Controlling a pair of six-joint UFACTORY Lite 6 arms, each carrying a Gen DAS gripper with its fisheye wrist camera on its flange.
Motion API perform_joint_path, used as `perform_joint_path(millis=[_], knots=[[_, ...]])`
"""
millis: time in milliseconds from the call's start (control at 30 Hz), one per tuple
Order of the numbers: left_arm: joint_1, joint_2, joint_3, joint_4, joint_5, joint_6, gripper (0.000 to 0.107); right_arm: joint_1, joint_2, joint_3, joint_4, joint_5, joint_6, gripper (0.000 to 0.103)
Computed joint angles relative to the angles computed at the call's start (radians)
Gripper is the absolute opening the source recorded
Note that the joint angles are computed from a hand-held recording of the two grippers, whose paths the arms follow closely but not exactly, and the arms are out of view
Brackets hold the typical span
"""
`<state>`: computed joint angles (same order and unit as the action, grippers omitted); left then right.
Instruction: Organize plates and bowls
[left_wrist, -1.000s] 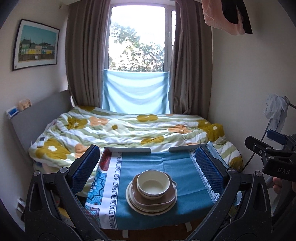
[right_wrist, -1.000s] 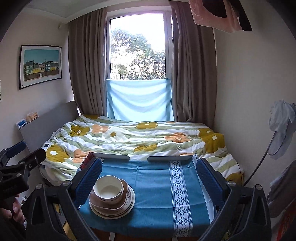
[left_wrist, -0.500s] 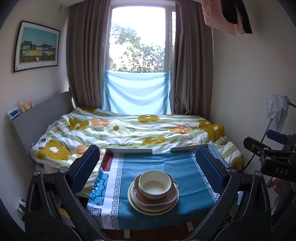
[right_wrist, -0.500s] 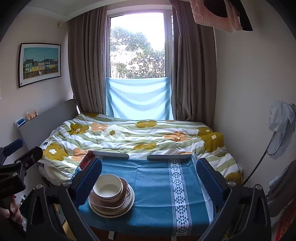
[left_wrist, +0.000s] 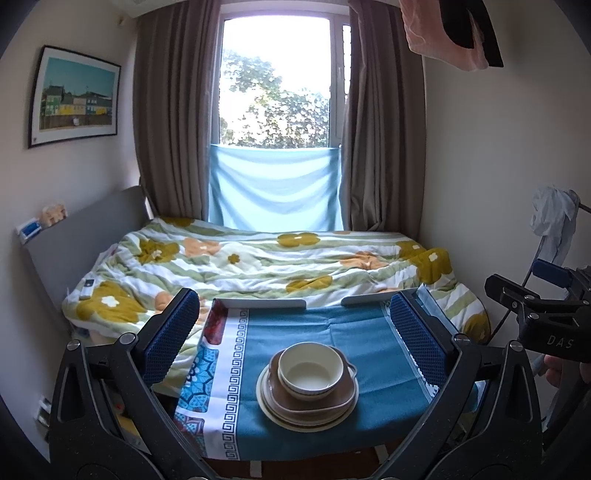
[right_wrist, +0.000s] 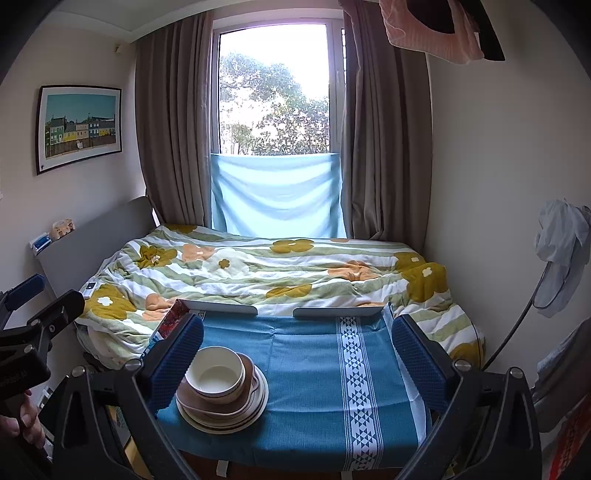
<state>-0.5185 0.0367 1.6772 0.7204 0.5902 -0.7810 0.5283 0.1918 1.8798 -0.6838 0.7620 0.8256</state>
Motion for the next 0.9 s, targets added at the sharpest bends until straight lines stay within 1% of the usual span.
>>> perform_joint_path(millis=[667,900], knots=[[-0.003,0.007,-0.003,0.019,-0.007,-0.024,0.103,-0.010,0.023,0.024,-0.009,0.007,0.002,0.102],[-0.004,0.034,0.016,0.055,0.018,-0.062,0.103,-0.007,0.028,0.022,-0.014,0.006,0.012,0.102]])
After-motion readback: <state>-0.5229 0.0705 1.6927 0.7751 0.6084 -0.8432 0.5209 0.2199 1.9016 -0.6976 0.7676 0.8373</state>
